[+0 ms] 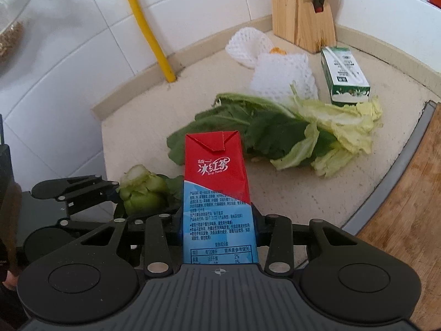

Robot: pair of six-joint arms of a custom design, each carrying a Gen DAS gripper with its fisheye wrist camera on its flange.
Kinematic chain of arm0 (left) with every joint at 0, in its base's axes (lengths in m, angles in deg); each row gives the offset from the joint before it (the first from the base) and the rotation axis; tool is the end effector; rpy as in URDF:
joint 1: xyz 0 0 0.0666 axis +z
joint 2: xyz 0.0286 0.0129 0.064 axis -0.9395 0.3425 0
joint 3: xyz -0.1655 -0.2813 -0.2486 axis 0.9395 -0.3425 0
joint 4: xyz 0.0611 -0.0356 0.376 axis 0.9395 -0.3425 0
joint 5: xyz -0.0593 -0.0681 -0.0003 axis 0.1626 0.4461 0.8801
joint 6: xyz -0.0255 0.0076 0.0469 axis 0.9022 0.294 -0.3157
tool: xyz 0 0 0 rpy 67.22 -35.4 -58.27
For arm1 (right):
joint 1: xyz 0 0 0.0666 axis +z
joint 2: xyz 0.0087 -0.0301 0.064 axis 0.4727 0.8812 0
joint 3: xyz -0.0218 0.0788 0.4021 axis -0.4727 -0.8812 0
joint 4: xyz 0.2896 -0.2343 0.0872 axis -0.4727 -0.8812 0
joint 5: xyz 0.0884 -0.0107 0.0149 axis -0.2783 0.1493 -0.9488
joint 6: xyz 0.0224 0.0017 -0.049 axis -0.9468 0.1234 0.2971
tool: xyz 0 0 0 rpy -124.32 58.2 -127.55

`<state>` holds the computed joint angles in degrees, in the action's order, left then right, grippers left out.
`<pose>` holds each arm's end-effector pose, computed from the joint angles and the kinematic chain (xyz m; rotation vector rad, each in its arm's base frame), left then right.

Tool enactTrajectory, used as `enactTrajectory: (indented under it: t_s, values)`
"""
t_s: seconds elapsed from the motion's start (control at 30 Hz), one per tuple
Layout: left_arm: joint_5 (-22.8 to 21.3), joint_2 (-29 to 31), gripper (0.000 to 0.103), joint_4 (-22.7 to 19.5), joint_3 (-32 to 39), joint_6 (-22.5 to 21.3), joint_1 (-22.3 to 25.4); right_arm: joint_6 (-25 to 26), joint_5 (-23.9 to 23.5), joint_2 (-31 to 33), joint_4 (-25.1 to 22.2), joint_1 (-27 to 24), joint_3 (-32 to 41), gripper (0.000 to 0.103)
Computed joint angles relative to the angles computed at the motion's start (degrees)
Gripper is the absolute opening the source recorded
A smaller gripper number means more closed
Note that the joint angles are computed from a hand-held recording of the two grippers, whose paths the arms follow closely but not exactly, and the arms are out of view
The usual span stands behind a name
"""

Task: Collect trash
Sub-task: 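Carry the bok choy and juice carton down toward the black trash bin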

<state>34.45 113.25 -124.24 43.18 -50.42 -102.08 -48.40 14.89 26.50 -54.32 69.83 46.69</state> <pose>0.3000 -0.1788 0.5898 0.0423 2.2988 -0.2261 0.3949 0.3543 0.6368 -0.6285 2.4803 0.5071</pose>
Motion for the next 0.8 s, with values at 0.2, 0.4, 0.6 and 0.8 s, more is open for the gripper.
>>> enactTrajectory:
  t_s: [0.2,0.4,0.6,0.8]
  values:
    - [-1.26,-1.99,0.040,-0.05,0.06,0.66,1.07,-0.32,-0.77,1.10,0.47,1.08,2.68,0.048]
    - [-3.94,-5.05,0.040,-1.49,-1.11,2.44,1.75,0.54,-2.07,3.51,0.36,2.89,6.37,0.048]
    - [-7.88,-9.04,0.040,-4.79,-2.87,5.56,2.02,2.10,-4.64,7.96,-1.64,5.42,13.14,0.048]
    - [-11.90,-13.41,0.040,-9.14,-4.62,9.50,2.60,3.94,-7.33,15.03,-6.24,8.49,24.54,0.048]
